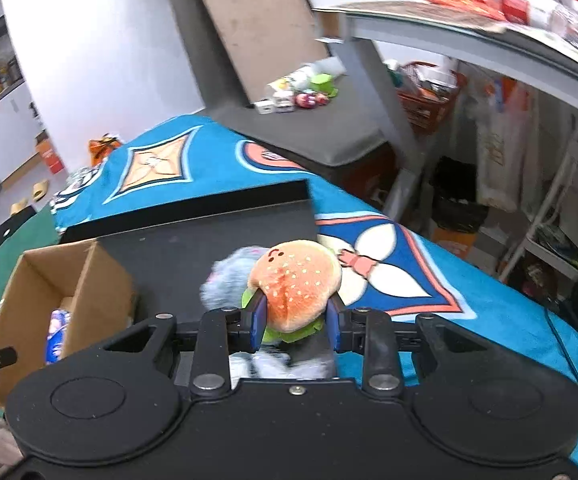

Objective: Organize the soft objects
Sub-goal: 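Carry the plush hamburger with the right gripper over the box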

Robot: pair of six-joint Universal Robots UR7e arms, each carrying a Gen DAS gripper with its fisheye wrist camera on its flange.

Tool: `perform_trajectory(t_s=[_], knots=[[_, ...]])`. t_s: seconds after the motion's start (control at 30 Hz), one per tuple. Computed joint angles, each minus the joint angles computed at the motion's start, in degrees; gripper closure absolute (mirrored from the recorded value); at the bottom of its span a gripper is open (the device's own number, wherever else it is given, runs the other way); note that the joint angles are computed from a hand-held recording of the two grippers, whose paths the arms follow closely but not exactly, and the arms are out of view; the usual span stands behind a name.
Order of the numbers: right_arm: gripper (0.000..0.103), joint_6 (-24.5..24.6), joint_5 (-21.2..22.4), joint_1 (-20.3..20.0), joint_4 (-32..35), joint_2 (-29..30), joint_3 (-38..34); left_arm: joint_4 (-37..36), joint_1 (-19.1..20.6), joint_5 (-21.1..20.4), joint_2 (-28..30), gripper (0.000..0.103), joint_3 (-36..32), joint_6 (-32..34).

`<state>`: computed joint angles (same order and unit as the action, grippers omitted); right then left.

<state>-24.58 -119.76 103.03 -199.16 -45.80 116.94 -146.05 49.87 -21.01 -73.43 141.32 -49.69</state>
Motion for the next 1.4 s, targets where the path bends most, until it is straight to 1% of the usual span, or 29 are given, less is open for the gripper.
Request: perform_trajectory(t_s=[0.07,0.2,0.27,0.3,0.37,0.43,0.67,1.0,1.2,1.4], knots=[[0.073,-0.5,0.6,0.7,-0.2,0.3,0.1,-1.9,0.0,-0.4,-0.4,0.048,0.7,0.9],[0.073,-1.2,2.2,2.3,0.0,0.9,0.1,-6.3,0.3,-1.6,-0.9,0.055,1.9,3.5],[0.073,-1.3,2.6,3.1,0.6,1.3,-0.1,-8.2,0.5,-2.3,-1.1,0.062,2.5,4.6],[0.073,-1.4,2.7,3.4,0.9,1.5,-0.3,-8.9,0.7,-2.8,-1.4,0.064,2.9,5.0],[0.073,-1.4,3.0,4.2,1.6,2.0,-0.6,-10.1,0.9,-3.3,-2.0,0.072,3.5,5.8],[0.073,-1.5,3.4,4.8,2.1,2.3,-0.7,-10.7,1.0,-3.4,-2.6,0.075,4.1,6.2],[0.073,-2.3,4.1,7.2,4.7,3.7,-1.6,-17.0,1.6,-4.4,-2.7,0.087,5.7,10.4],[0.073,-5.1,5.9,10.6,8.4,6.4,-3.6,-25.0,2.6,-5.7,-0.6,0.094,6.1,17.3],[0.073,-6.9,5.1,12.2,12.2,8.2,-5.9,-27.9,3.3,-5.8,0.6,0.095,5.9,19.5],[0.073,-10.0,3.9,13.4,15.2,10.3,-8.3,-30.0,3.5,-6.5,0.4,0.095,6.3,21.2]])
